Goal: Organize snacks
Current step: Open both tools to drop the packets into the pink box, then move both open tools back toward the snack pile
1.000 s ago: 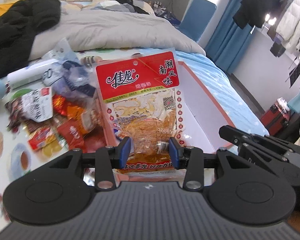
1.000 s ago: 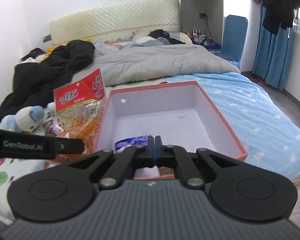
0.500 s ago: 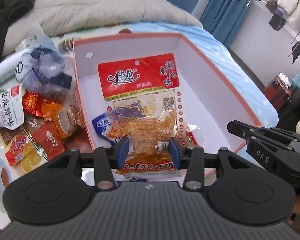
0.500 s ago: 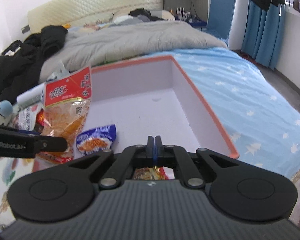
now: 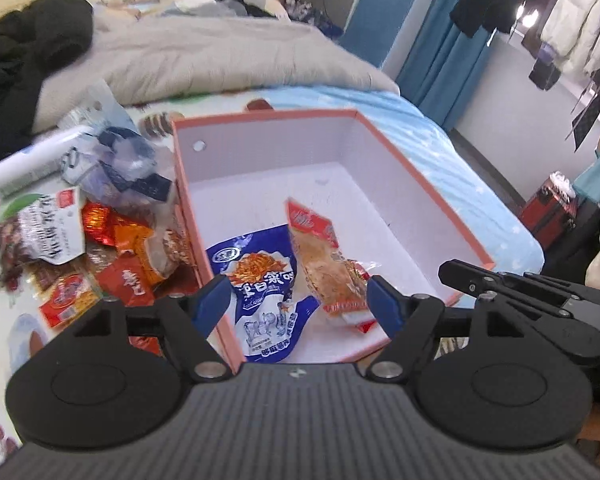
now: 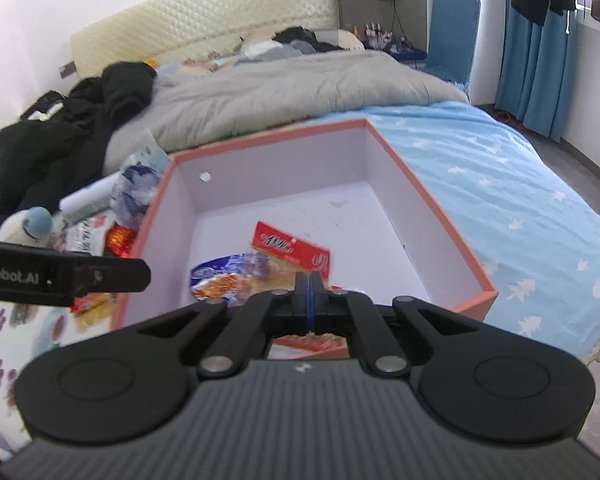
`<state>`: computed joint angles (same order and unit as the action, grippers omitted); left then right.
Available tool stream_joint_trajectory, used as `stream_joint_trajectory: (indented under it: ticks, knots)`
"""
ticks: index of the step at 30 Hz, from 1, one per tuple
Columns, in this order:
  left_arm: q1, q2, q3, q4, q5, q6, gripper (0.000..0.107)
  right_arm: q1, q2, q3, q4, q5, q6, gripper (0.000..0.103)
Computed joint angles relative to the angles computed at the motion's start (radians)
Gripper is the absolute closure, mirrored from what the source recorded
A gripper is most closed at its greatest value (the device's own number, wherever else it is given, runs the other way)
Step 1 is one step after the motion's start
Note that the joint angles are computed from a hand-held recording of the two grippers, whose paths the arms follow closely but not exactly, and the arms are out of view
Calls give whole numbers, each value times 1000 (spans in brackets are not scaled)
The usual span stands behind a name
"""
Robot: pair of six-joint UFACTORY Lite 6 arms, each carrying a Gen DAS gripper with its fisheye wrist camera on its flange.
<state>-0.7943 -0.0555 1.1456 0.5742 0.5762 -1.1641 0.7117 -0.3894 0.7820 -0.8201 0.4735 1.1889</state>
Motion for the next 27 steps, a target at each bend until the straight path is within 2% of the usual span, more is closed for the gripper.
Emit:
stream_joint_trajectory:
  ticks: [5,12,20,27]
  knots:
    - [-193,-175,-56,134,203,-201,28,165,-129,-12,-37,141,75,99]
    - [-551,-335,-86,274,570,-451,28,509,-223,-5,-145,407,285,99]
    - [-978,-382,-81,341,974,-735,28,854,-196,36,-222,658,478,99]
    - [-1323,-352,-79,289,1265,-1027,28,1049,-122,68,-236,742,589,99]
